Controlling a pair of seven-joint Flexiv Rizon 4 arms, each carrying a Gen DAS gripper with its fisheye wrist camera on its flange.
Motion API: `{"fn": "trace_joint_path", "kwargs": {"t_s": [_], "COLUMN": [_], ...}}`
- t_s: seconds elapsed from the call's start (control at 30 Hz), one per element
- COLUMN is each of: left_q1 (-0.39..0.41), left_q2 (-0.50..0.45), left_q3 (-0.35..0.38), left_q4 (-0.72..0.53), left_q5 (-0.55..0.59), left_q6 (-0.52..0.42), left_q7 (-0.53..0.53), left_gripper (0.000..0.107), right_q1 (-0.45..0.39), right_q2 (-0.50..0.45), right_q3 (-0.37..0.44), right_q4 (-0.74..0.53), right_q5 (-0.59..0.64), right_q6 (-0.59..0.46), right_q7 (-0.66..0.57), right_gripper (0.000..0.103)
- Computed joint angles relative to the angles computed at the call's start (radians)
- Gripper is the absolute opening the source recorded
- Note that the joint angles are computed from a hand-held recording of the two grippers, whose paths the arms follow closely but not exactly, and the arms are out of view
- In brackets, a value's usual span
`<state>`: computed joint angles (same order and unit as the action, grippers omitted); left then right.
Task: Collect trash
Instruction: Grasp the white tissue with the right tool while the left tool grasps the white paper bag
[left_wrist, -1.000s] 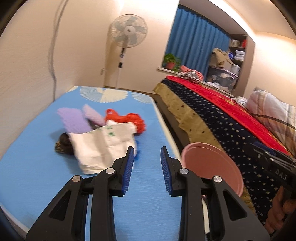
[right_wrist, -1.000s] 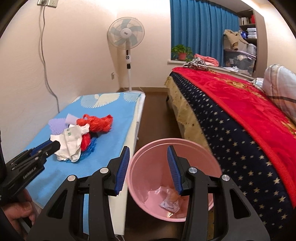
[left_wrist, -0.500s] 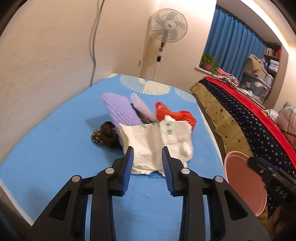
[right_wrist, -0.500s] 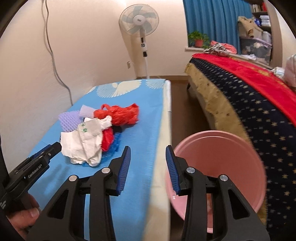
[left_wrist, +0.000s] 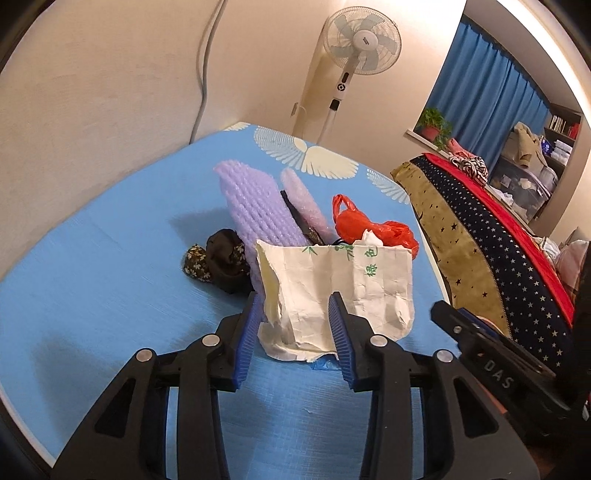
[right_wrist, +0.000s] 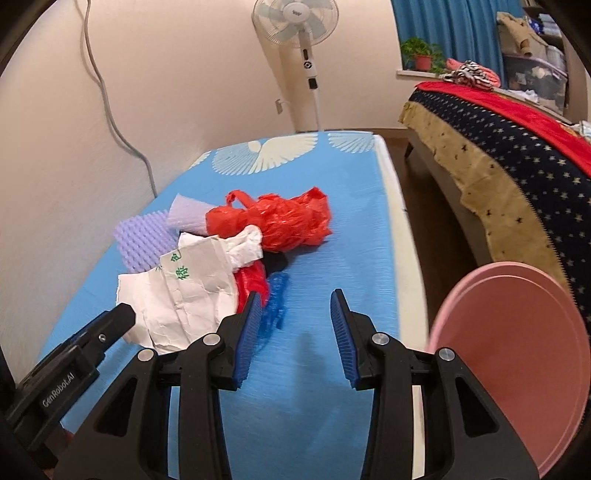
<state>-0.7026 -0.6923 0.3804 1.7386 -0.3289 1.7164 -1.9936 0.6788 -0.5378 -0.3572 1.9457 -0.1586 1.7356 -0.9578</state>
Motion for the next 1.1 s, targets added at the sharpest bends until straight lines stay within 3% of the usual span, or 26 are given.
{"fn": "trace_joint_path", "kwargs": {"t_s": [0.17, 0.23, 0.27, 0.33, 0.53, 0.63, 0.67, 0.77, 0.9, 0.97, 1.03, 1.1], "left_q1": [0.064, 0.105, 0.097, 0.010, -0.174, -0.172, -0.161, -0.142, -0.129, -0.115, -0.101, -0.090], "left_q2": [0.008, 0.017, 0.019, 0.008, -0.022, -0.011, -0.006, 0.000, 0.001, 0.003, 0.006, 0.012], "left_q3": [-0.074, -0.123, -0.114, -0.002, 0.231, 0.239, 0.229, 0.217, 0.215, 0.202, 0.188, 0.178], "left_q4": [-0.006, -0.002, -0.001, 0.003, 0.025, 0.040, 0.042, 0.032, 0.013, 0.008, 0.007, 0.008], "left_q5": [0.020, 0.037, 0.034, 0.016, -0.091, -0.097, -0.088, -0.049, 0.005, 0.028, 0.055, 0.081], "left_q6": [-0.009, 0.002, 0.005, 0.025, 0.002, -0.032, -0.041, -0.058, -0.077, -0.085, -0.089, -0.088], "left_q7": [0.010, 0.018, 0.026, 0.005, -0.015, -0.047, -0.057, -0.078, -0.103, -0.120, -0.133, -0.148], "left_gripper": [0.037, 0.014, 0.008, 0.003, 0.003, 0.003, 0.003, 0.003, 0.003, 0.003, 0.003, 0.003], "right_q1": [-0.030, -0.033, -0.028, -0.026, -0.024, -0.054, -0.086, -0.259, -0.386, -0.434, -0.458, -0.438], "right_q2": [-0.018, -0.020, -0.019, -0.021, -0.027, -0.041, -0.044, -0.080, -0.121, -0.135, -0.139, -0.123], "right_q3": [0.039, 0.043, 0.038, 0.033, 0.030, 0.063, 0.099, 0.309, 0.473, 0.543, 0.583, 0.560], "right_q4": [-0.028, -0.033, -0.033, -0.036, -0.064, -0.106, -0.123, -0.218, -0.294, -0.316, -0.323, -0.301], "right_q5": [-0.020, -0.028, -0.033, -0.039, -0.044, -0.060, -0.070, -0.068, -0.052, -0.042, -0.033, -0.029], "right_q6": [-0.028, -0.032, -0.032, -0.030, -0.023, -0.041, -0.052, -0.130, -0.185, -0.192, -0.191, -0.164], "right_q7": [0.007, 0.014, 0.017, 0.022, 0.033, 0.030, 0.031, 0.021, -0.008, -0.047, -0.083, -0.091], "right_gripper": [0.040, 0.040, 0.040, 0.040, 0.040, 0.041, 0.041, 0.043, 0.040, 0.021, 0.011, 0.008]}}
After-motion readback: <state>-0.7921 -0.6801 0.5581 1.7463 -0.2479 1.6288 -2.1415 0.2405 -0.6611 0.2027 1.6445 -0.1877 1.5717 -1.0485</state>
